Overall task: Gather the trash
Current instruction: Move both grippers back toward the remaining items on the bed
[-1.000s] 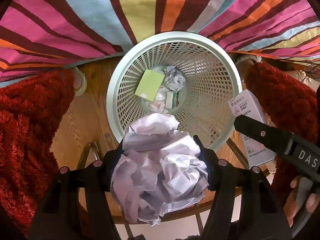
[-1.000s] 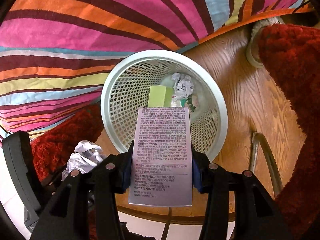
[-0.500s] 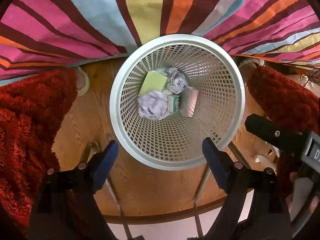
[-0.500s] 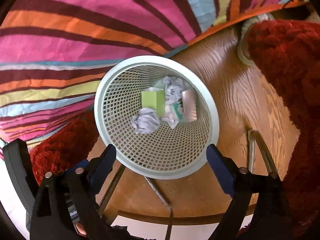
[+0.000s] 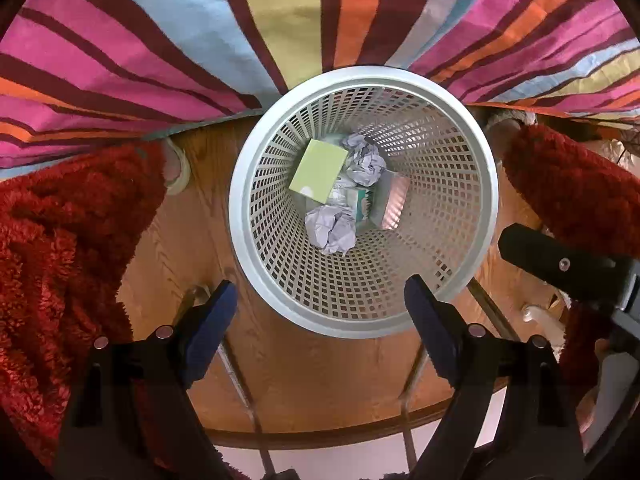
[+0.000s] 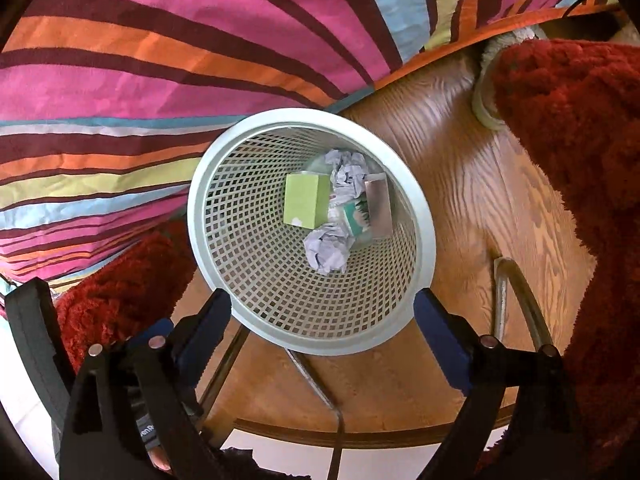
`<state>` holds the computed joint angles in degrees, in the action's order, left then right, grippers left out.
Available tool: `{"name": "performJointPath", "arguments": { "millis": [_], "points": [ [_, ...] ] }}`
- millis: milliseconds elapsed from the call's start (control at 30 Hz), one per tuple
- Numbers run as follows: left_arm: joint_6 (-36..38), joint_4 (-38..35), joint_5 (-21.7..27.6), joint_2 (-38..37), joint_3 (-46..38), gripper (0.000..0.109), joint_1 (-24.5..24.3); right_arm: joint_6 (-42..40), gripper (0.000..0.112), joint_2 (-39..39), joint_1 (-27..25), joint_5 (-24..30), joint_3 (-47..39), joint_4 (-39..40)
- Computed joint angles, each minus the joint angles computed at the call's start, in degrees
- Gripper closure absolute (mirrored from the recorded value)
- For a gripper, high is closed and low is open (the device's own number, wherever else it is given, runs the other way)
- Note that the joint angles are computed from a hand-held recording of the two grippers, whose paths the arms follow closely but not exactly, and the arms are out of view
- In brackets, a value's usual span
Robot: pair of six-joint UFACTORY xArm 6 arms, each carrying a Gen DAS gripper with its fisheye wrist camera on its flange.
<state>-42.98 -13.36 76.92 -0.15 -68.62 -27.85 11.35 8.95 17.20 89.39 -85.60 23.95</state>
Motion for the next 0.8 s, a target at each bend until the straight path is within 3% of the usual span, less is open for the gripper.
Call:
{"name": "performJointPath", "arguments": {
  "millis": [200, 500, 600, 667, 800],
  "points": [
    [-2.31, 2.37, -0.1, -1.26, 0.03, 0.025, -0.12, -0.58, 0.024, -1.96, 0.78, -2.47, 0.77, -1.75],
    [-7.12, 7.42, -4.75, -7.62, 2.11, 0.025, -0.68, -3.56, 0.024, -10.35, 0.59, -13.61, 5.03, -3.07],
    [-9.84, 13.08, -6.28, -9.41, 1.28, 0.025, -1.88, -5.38, 0.024, -13.52, 1.22, -20.43, 6.31, -3.99],
    [-12.6, 18.75, -8.06, -10.93, 0.98, 0.025, -2.94, -6.06, 0.024, -14.19, 1.34, -22.01, 6.78, -4.05],
    [-16.18, 27.37, -13.02, -14.24, 1.78, 0.025, -4.15, -10.71, 0.024, -18.85, 3.27, -34.54, 10.35, -6.22]
  ]
}}
